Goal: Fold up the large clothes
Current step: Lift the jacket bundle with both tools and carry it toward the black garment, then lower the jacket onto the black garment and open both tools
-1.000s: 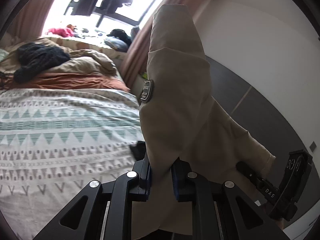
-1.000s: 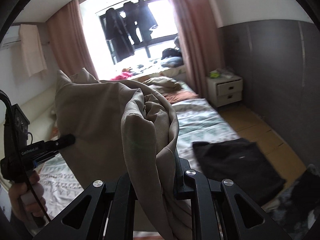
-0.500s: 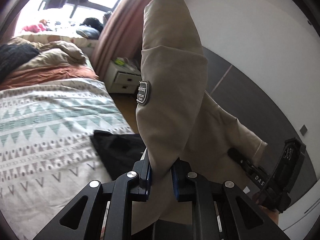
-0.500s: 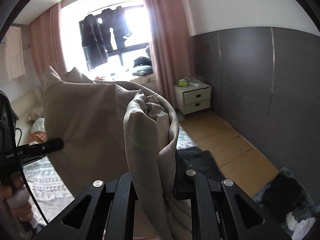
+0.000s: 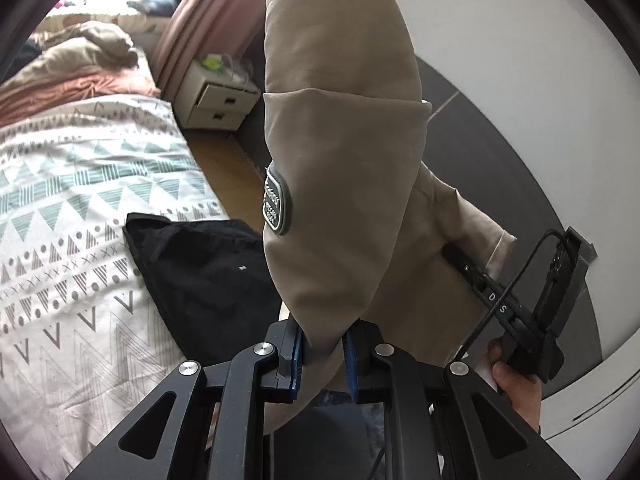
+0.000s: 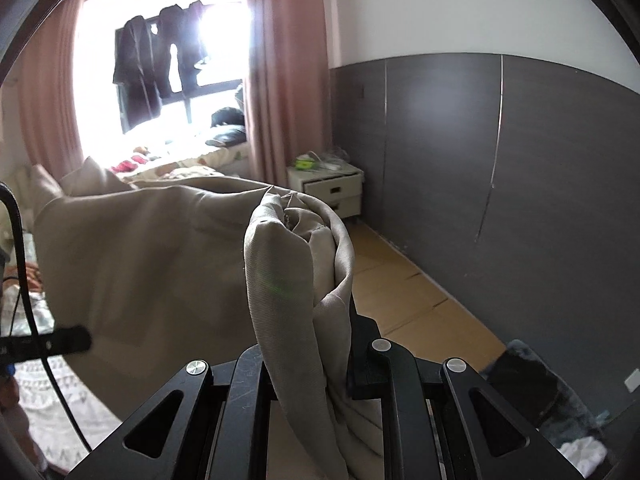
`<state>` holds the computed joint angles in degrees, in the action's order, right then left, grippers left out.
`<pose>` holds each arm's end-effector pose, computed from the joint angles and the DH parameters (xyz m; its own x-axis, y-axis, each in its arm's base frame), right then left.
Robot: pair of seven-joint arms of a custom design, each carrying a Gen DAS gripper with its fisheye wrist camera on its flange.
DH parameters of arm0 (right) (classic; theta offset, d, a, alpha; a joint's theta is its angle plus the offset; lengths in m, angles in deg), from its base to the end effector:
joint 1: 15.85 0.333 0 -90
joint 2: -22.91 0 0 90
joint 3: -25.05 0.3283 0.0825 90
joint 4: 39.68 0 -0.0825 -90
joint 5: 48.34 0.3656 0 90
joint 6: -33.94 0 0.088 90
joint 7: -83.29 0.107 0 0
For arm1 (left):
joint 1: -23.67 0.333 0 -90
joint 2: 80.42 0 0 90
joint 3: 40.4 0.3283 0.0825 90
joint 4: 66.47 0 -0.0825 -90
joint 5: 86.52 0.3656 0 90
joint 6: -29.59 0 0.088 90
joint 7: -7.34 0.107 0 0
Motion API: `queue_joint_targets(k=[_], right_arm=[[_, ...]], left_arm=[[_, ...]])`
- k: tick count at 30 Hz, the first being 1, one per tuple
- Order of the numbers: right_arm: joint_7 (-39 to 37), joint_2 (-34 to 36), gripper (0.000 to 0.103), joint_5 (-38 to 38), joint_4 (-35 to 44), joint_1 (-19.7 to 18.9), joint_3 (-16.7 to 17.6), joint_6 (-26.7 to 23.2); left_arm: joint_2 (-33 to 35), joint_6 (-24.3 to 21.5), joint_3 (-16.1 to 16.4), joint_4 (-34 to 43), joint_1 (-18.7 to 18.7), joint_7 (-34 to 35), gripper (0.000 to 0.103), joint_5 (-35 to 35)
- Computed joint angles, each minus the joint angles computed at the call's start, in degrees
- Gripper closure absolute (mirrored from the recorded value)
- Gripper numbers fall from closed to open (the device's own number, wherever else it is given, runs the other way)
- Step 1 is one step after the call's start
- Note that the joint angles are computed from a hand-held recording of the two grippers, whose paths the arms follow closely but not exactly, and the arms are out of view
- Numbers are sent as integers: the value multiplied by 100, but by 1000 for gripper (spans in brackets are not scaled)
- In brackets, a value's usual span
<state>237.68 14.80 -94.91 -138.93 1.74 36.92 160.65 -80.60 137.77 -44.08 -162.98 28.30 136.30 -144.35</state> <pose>0.4750 0.2523 0.7183 -0.2932 -0.9558 -0.0201 -0.5186 0.1767 -0.8365 0.5668 -0.0535 0.6511 -0.5230 -0.5890 0.6161 -0.8092 0.1161 -0.5759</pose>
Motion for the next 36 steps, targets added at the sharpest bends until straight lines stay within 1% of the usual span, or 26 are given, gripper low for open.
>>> queue_joint_targets(k=[2,4,6,8,9,12,18,19,23,26,27,28,29,30,31,32,33,34,36], right_arm=[[-132,378,90,27,340,-16,-58,-85],[-278,700,90,47,624,54,-182,-120],[-445,980,90,100,865,137,-340,-137],[-657,1402,90,220,1283,226,-507,-167],[-709,1472,90,262,1321,268,-588,-150],[-1093,2054,90,537,1889,340,-844,-214],[-1592,2973,90,1025,2634,487,-1264,-271],[-1654,3074,90,1090,2685,515,-1327,-263],[-2016,3770,90,1468,3330,589,-1552,-387],[-2142,4240,89,1698,3779,652,-1751,-438],[-2133,4367,87,1782,3874,678,-1817,-453],[-2181,4551,83,1868,4111,699,-1875,-580],[-2247,4752,78,1946,4384,699,-1933,-682],[-2279,4880,66,1981,4551,730,-2002,-788],[-2259,4915,52,1906,4586,824,-2117,-919],[-2188,4859,45,1744,4495,948,-2248,-1004],[-2145,4777,34,1706,4331,1034,-2385,-893],[-1986,4513,33,1522,3966,1057,-2346,-777],[-1577,3885,33,1262,3122,1165,-2381,-539]], left_arm=[[316,53,-34,310,-15,-96,86,123],[631,42,-118,644,22,-226,86,252],[925,102,-231,935,84,-319,85,392],[1237,205,-352,1204,139,-353,85,530],[1386,232,-415,1330,174,-373,85,593],[1965,271,-611,1864,256,-536,85,842],[3229,284,-926,3079,301,-993,85,1485],[3387,271,-975,3238,313,-1094,85,1570],[4050,257,-1136,3809,331,-1461,84,1952],[4461,232,-1192,4214,282,-1757,80,2355],[4549,243,-1207,4307,263,-1837,75,2494],[4586,284,-1232,4335,258,-1872,66,2617],[4598,399,-1246,4318,247,-1846,60,2757],[4574,531,-1278,4252,261,-1790,51,2846],[4501,695,-1334,4101,317,-1686,48,2863],[4429,805,-1397,3966,390,-1584,48,2841],[4375,826,-1436,3889,446,-1527,48,2840],[4347,813,-1457,3854,478,-1510,48,2846],[4226,759,-1505,3693,579,-1436,48,2795]])
